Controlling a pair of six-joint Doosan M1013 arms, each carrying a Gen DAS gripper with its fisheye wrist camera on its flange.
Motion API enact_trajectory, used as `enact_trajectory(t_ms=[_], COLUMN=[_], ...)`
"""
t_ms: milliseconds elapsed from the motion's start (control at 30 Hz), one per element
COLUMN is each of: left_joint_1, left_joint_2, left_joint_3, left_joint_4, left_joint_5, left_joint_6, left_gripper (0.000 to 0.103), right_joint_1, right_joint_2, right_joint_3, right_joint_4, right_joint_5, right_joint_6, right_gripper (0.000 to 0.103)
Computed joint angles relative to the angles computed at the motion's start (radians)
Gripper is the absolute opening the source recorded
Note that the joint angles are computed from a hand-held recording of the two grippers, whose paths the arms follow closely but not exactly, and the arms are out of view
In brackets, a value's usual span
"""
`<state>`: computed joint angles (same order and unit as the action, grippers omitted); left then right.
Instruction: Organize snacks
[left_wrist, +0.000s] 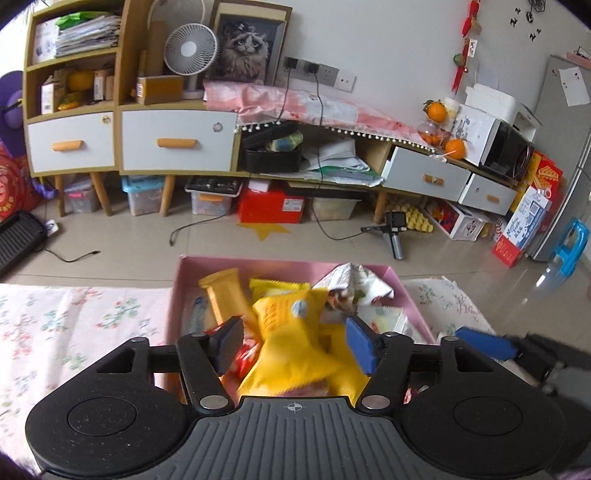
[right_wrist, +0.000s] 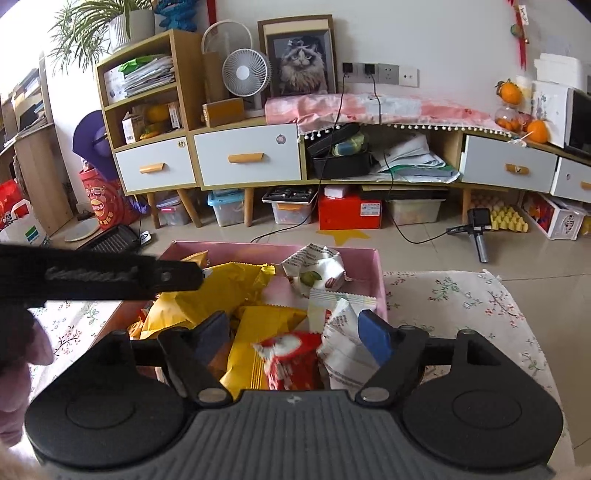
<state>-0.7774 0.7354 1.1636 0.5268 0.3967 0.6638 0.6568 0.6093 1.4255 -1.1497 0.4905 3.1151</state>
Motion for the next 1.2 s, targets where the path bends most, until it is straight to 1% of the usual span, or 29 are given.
enact_trajectory(t_ms=[200,300,467,733,800,933,1033,1100,1200], left_joint_1=[-0.005,-0.010,-0.023,-0.049,-0.059,-0.076,-0.088,-0.096,-0.111], left_joint_2=[-0.058,-0.088,-0.128,-0.184,-0.193,-0.206,-0.215,-0.214,-0.214], left_joint_3=[0.084,0.127,0.185,0.266,0.274,0.278,0.290,0.287,0.296], left_joint_4=[0.051,0.078,0.100,0.129,0.130,0.113,0.158,0.177,0.223], left_joint_5=[0.020,0.027,0.050,0.095,0.131,0.201,0.231,0.265,0.298], left_joint_6=[-0.078,-0.107,-0.113,-0.163,-0.172,-0.152,-0.203,-0.220,-0.261], left_gripper=[0.070,0.075,0.082,0.096,0.097,0.099,0.102,0.102,0.102], right_joint_1=[0.013,0.017,0.028,0.049,0.055,0.069,0.079,0.085,0.084], right_joint_2=[-0.029,-0.039,-0.056,-0.080,-0.085,-0.092,-0.093,-0.090,-0.093], right_joint_3=[0.027,0.036,0.057,0.075,0.078,0.076,0.074,0.067,0.070], right_joint_4=[-0.002,0.013,0.030,0.136,0.155,0.217,0.239,0.263,0.320], right_joint_5=[0.024,0.035,0.057,0.104,0.115,0.136,0.153,0.178,0.174], right_joint_6=[-0.006,-0.012,-0.005,-0.041,-0.036,-0.073,-0.102,-0.116,-0.139], right_gripper=[0.080,0.082,0.087,0.096,0.099,0.101,0.103,0.103,0.103])
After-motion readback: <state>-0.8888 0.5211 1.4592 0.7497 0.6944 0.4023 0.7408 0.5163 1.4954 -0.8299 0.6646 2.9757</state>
